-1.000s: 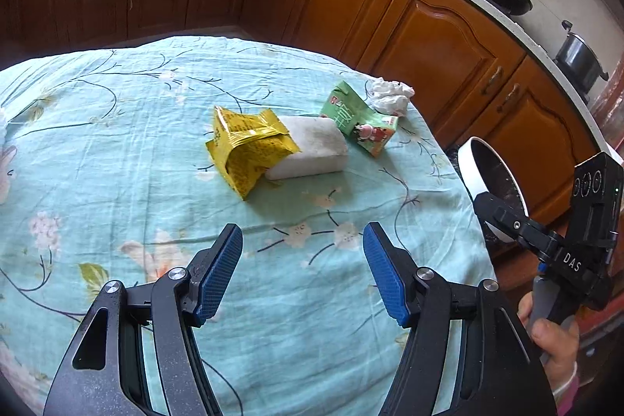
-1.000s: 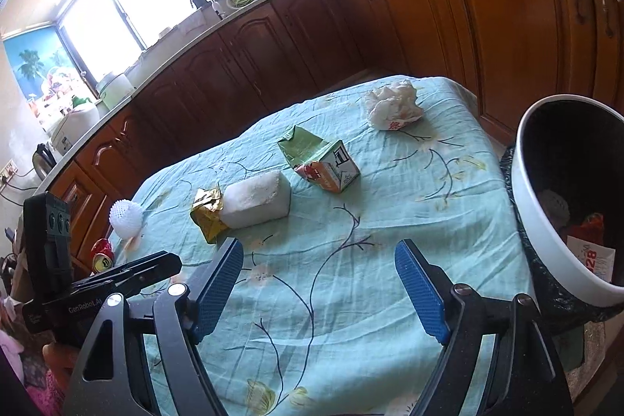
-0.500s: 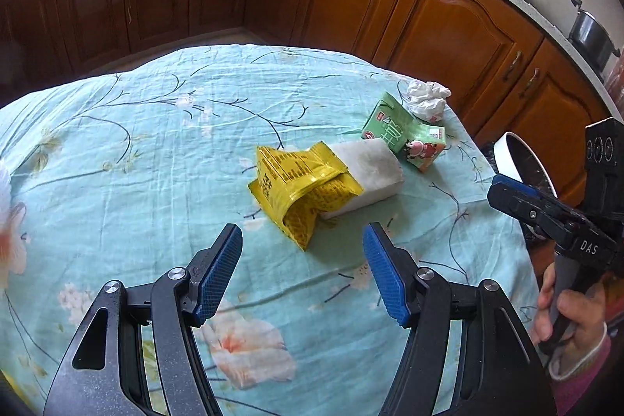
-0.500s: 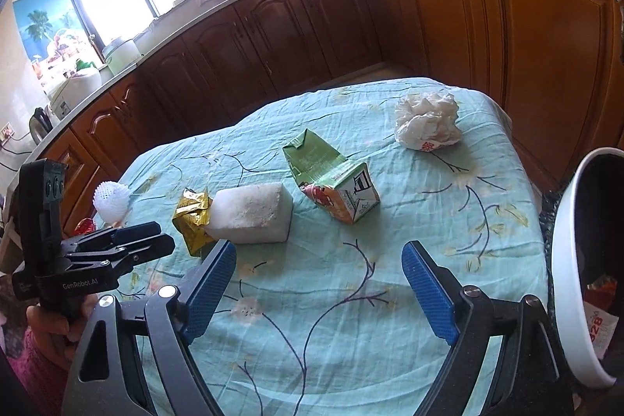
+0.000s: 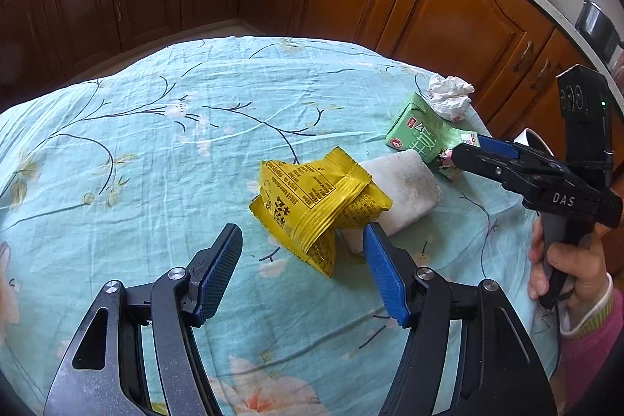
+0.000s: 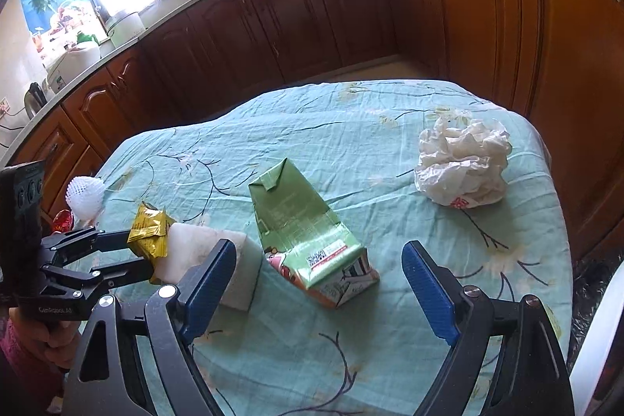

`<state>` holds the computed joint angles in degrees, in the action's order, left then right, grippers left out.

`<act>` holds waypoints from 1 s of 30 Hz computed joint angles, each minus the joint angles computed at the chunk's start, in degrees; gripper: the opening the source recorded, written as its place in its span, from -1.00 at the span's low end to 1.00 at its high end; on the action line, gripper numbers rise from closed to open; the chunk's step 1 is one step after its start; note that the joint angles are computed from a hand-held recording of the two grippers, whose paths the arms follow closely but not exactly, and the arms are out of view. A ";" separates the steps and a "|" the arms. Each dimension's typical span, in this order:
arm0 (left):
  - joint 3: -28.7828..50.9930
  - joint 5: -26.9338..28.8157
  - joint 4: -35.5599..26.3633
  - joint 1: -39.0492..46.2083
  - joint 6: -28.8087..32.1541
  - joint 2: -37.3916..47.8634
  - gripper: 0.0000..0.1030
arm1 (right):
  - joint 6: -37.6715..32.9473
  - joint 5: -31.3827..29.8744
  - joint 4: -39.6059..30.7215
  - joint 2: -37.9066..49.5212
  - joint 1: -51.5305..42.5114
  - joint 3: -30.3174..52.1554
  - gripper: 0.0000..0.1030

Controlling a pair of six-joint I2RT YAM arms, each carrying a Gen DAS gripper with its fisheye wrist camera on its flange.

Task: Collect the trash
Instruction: 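Grasp the green cow-print milk carton with the right tool while the left tool grasps the yellow snack bag, then carry the green carton and yellow bag over the trash bin with both tools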

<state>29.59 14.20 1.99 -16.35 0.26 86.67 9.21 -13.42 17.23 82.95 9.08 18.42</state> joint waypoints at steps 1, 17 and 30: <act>-0.06 0.06 0.35 -0.01 -0.11 0.09 0.25 | 0.31 -0.28 0.49 0.55 -0.12 0.11 0.70; -2.88 1.64 2.36 0.28 -0.72 -3.33 -0.79 | 6.20 5.48 -5.05 -13.56 6.48 -5.67 -0.93; -8.83 8.35 -6.62 5.71 -0.30 -20.94 -0.84 | 10.62 6.74 -24.26 -41.80 8.44 -10.62 -0.94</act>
